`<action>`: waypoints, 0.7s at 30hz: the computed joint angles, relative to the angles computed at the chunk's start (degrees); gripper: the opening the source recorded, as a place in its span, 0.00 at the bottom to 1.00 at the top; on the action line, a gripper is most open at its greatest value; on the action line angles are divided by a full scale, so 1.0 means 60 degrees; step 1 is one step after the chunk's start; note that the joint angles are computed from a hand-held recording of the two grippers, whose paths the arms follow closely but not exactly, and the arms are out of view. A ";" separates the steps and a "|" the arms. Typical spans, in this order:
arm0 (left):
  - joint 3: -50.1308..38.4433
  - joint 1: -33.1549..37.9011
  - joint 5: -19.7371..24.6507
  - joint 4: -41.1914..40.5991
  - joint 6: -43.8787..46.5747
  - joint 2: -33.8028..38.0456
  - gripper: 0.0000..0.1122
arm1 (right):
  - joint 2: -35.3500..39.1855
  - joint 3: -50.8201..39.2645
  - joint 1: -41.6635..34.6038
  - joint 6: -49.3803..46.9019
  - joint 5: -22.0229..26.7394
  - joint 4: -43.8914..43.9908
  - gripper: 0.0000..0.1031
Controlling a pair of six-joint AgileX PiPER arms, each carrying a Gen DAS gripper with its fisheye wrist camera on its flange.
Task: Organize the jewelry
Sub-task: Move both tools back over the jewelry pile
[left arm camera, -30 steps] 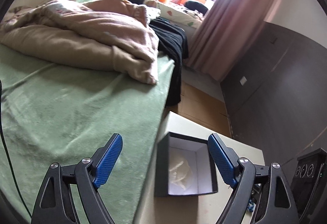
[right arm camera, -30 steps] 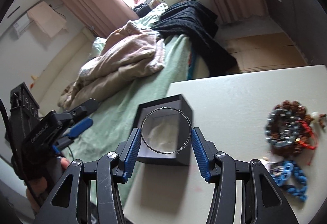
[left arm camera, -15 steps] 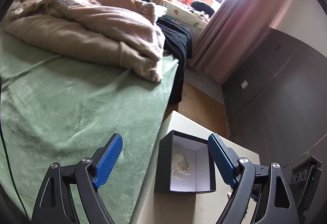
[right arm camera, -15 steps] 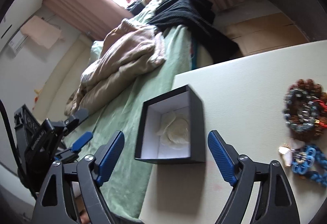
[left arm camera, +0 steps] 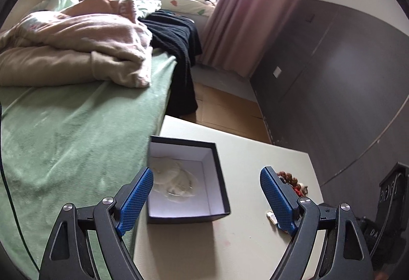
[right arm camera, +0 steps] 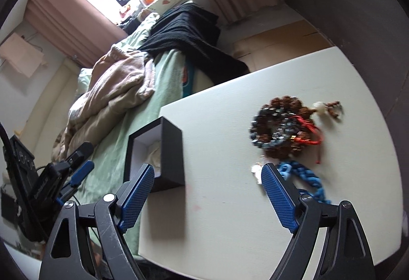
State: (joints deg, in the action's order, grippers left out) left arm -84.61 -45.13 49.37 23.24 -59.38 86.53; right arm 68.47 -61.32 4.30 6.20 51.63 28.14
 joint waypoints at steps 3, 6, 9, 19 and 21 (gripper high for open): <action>-0.0225 -0.0309 -0.0038 0.0015 0.0250 0.0300 0.77 | -0.0163 0.0143 -0.0722 -0.0379 0.0409 0.0276 0.84; -0.0601 -0.0658 0.0031 0.0066 0.0479 0.0730 0.77 | -0.0230 0.0166 -0.1316 -0.0535 0.0829 0.0243 0.84; -0.0999 -0.0976 0.0103 0.0023 0.0783 0.1173 0.77 | -0.0290 0.0251 -0.1995 -0.0726 0.1265 0.0314 0.84; -0.2402 -0.1790 0.0157 -0.0022 0.1320 0.2648 0.63 | -0.0412 0.0363 -0.4400 -0.0940 0.2292 0.0066 0.84; -0.2792 -0.1886 0.0275 -0.0197 0.1567 0.3018 0.61 | -0.0439 0.0338 -0.4715 -0.0989 0.2339 0.0058 0.84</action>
